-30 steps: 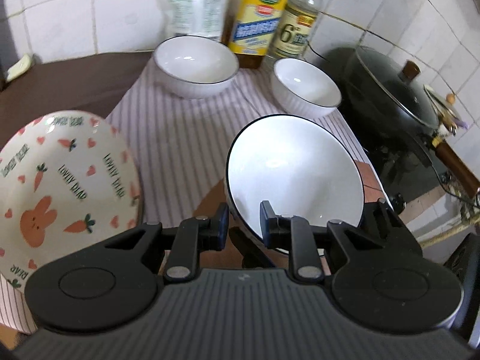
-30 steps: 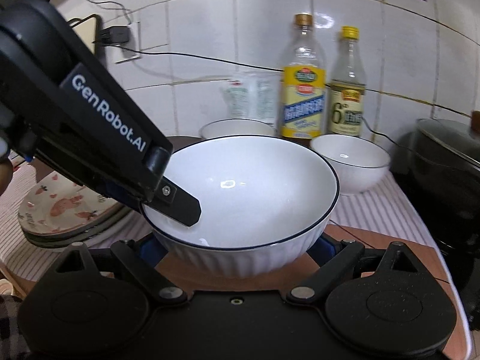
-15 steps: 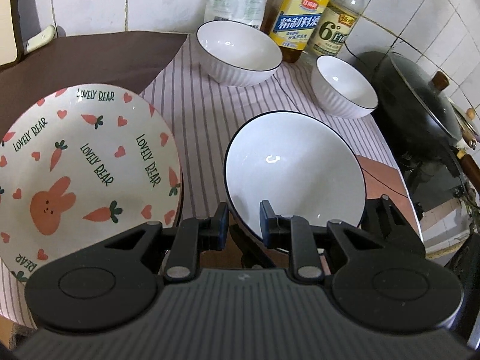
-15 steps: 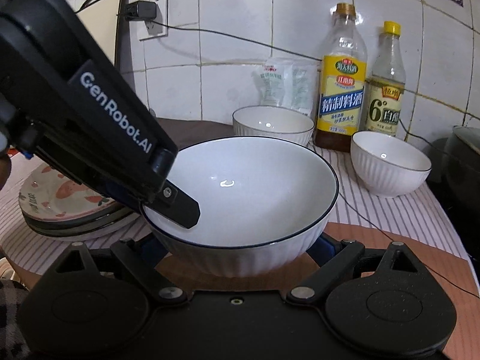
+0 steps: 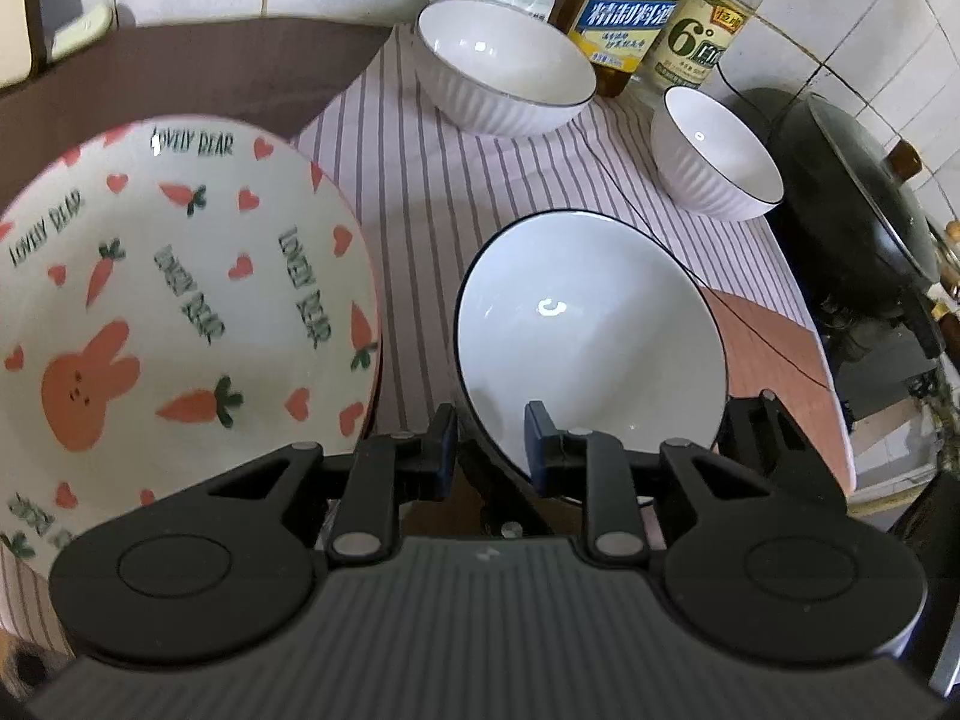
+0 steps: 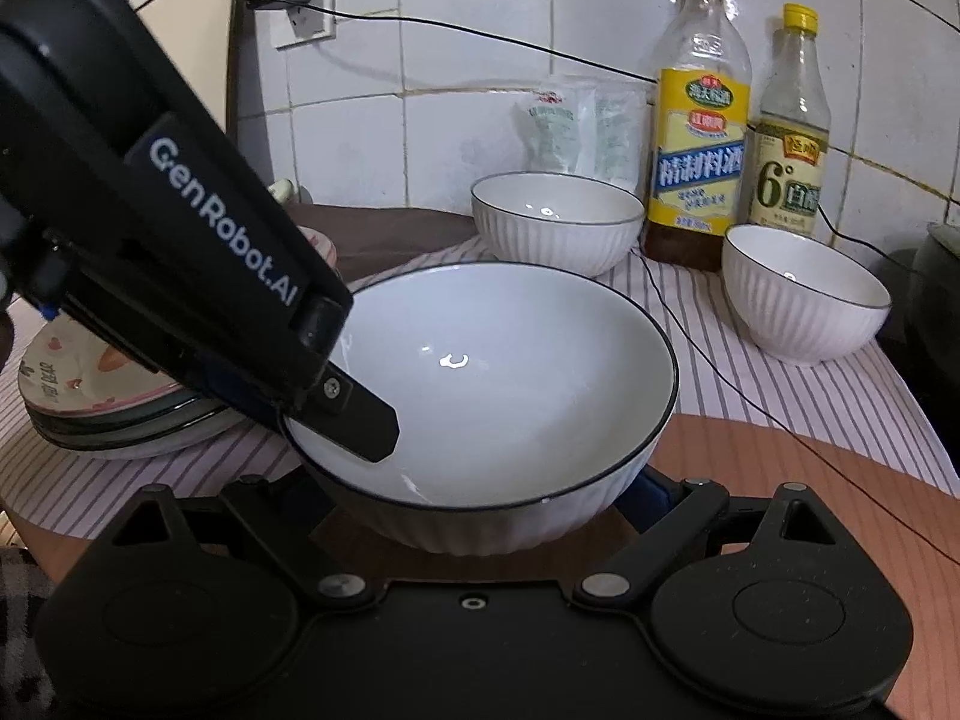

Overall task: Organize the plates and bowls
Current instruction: 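Lift the white bowl, set it down beside the plate stack, open left gripper, then grasp the rim of the second white bowl by the bottles with the left gripper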

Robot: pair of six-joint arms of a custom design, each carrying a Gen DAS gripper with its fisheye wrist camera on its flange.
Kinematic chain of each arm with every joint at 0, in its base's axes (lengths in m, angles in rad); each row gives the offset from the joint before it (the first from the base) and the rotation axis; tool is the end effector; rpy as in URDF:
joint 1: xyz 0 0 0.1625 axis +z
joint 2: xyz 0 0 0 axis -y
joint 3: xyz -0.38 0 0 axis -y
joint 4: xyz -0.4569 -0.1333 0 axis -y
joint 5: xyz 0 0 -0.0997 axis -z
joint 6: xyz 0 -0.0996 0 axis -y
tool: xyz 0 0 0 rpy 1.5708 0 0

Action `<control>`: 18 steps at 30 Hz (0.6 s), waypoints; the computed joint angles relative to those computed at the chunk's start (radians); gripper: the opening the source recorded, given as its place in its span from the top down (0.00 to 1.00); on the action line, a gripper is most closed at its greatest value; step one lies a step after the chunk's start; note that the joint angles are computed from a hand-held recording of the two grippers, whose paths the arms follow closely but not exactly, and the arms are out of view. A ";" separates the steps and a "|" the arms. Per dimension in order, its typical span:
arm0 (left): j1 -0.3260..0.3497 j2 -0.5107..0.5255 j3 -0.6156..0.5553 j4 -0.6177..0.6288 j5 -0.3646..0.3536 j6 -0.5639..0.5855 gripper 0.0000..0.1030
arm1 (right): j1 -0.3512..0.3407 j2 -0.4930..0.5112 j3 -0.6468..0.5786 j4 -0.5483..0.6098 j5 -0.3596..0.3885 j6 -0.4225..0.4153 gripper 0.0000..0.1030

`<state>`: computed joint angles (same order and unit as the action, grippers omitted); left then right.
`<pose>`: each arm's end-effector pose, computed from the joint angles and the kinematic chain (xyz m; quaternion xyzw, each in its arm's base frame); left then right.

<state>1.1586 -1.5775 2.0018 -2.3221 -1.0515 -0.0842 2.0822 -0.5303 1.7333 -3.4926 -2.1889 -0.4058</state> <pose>-0.0473 -0.5643 0.3045 0.1145 0.9476 -0.2147 0.2069 0.3696 -0.5042 -0.0671 0.2989 -0.8470 0.3496 0.2666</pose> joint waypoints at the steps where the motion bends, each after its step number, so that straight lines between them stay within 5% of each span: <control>1: -0.001 -0.002 -0.006 0.021 -0.002 -0.012 0.76 | 0.009 -0.011 0.001 0.038 -0.015 0.023 0.06; 5: -0.034 -0.019 -0.017 0.090 0.053 -0.006 0.63 | 0.045 -0.061 0.029 0.124 -0.045 0.084 0.06; 18: -0.102 -0.102 -0.068 0.208 0.062 -0.014 0.52 | 0.094 -0.179 0.086 0.118 -0.095 0.227 0.06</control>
